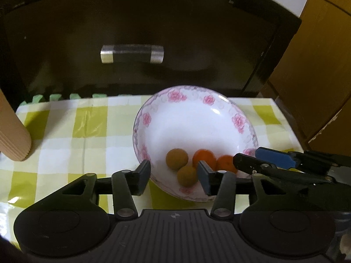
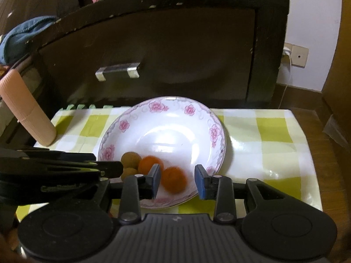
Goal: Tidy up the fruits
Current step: 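Open the right tool to drop the tangerine while the left tool releases the brown fruit, then withdraw both tools from the bowl back toward the remaining fruits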
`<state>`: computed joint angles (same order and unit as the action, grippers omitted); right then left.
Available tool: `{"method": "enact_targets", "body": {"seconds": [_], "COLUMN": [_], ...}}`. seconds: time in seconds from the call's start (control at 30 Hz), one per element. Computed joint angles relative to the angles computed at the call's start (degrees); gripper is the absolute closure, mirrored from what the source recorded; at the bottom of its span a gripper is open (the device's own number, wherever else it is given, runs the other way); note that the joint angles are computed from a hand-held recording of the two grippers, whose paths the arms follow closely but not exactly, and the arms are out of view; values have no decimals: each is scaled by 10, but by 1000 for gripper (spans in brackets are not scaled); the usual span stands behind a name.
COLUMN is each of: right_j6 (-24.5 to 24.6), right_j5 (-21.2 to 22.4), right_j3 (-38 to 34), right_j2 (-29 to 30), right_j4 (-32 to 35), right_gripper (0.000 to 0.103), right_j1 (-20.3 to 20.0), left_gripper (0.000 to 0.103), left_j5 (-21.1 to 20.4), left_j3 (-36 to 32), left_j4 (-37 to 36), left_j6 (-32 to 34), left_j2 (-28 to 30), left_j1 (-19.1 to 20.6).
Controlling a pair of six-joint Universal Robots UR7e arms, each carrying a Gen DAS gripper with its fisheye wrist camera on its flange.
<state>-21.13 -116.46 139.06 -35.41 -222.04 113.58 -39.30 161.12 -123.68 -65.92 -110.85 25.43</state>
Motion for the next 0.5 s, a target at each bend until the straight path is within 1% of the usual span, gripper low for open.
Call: {"method": "enact_targets", "body": {"seconds": [0.17,0.37,0.5], "right_j6": [9,16,23], "right_j5": [-2,-8,-14], "right_j3": [5,12,20], "right_j2": [-13,-24,-26], "right_j4": [-4,-3,-5], "right_gripper": [68,68,68], "right_j1": [7,20,30], "left_gripper": [44,41,41], "left_j5": [10,6,-1], "left_j3": [-9,-11,-13], "left_j4": [68,125,182], "left_j6": [-32,-63,-95], "left_j2": [-14,-42,-72], "left_j1": [-35,-57,-78]}}
